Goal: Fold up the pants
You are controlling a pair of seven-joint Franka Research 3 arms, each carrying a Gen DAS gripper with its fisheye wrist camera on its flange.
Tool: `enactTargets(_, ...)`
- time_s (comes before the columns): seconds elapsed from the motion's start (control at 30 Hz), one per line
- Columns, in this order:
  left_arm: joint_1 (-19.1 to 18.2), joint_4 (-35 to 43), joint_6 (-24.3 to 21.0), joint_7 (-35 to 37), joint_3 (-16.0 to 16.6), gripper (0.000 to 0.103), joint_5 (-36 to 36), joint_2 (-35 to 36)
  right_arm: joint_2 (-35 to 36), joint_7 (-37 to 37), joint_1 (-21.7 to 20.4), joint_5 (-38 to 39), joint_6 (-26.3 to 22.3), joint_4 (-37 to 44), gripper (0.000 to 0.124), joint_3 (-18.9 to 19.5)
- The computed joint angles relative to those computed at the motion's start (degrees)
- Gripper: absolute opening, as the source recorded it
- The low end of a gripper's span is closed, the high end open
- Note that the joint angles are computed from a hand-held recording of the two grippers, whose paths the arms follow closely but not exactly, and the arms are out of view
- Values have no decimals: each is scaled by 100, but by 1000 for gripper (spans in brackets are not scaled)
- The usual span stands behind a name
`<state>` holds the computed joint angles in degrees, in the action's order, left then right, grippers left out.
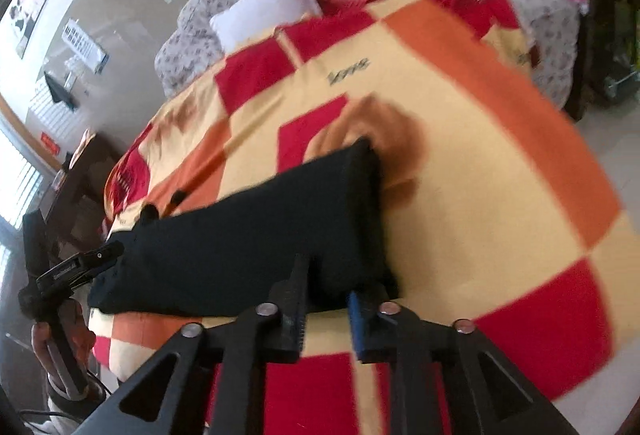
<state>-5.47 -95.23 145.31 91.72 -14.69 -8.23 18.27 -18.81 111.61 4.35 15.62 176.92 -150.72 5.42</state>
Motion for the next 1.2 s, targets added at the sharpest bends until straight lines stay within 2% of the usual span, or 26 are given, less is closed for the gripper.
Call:
enactTargets(0.13, -217, 817, -258, -289, 166, 77, 576, 549, -83, 27, -7, 105, 67, -62, 30, -68)
enactTargets(0.23, -343, 1481, -695, -320, 208, 77, 923, 991, 164, -208, 326, 328, 89, 103, 32, -376)
enactTargets(0.27, -390, 1596, -750, -306, 224, 77, 1051, 1080, 249, -216, 273, 311, 73, 168, 32, -325)
enactTargets(0.33, -450, 1760, -813, -213, 235, 78, 1247, 1214, 414, 136, -247, -119, -14, 290, 32, 109)
enactTargets(0.37, -492, 1820, -817, -212, 259, 78, 1349, 1277, 450, 145, -313, -206, 2, 310, 32, 168)
enactTargets(0.4, -539, 1866, -808, -255, 293, 78, 1447, 1336, 465, 154, -572, -405, 9, 335, 29, 418)
enactTargets(0.43, -584, 1895, -759, -319, 337, 78, 1552, 1389, 420, 558, -925, -993, 53, 314, 13, 695)
enactTargets(0.47, -604, 1902, -733, -361, 367, 73, 1636, 1410, 395, 685, -1078, -1179, 84, 300, 10, 825)
enactTargets(0.53, -579, 2012, -761, -331, 340, 68, 1676, 1516, 324, 696, -1123, -1387, -5, 303, 10, 841)
enactTargets(0.6, -526, 2002, -667, -274, 291, 67, 1637, 1550, 302, 1111, -1599, -1922, -164, 348, 9, 1227)
enactTargets(0.77, -525, 2158, -514, -380, 306, 66, 1613, 1747, 579, 1818, -1954, -2738, -143, 478, 9, 1395)
enactTargets(0.93, -498, 2190, -626, -449, 275, 66, 1566, 1719, 457, 2046, -1518, -2733, -181, 424, 10, 902)
enactTargets(0.97, -471, 2054, -578, -472, 257, 66, 1528, 1607, 358, 2166, -1603, -2766, -150, 378, 13, 974)
enactTargets(1.03, -401, 1748, -443, -460, 207, 66, 1450, 1349, 61, 2640, -2095, -3194, -118, 303, 14, 1410)
enactTargets(1.07, -334, 1581, -417, -379, 131, 66, 1348, 1195, -25, 2697, -2159, -3251, -117, 300, 16, 1478)
enactTargets(1.17, -134, 1193, -439, 25, -113, 66, 924, 835, -7, 2452, -1863, -3064, 117, 325, 34, 1251)
enactTargets(1.2, -104, 1071, -421, 138, -155, 66, 803, 736, 123, 2157, -1530, -2817, 172, 391, 39, 988)
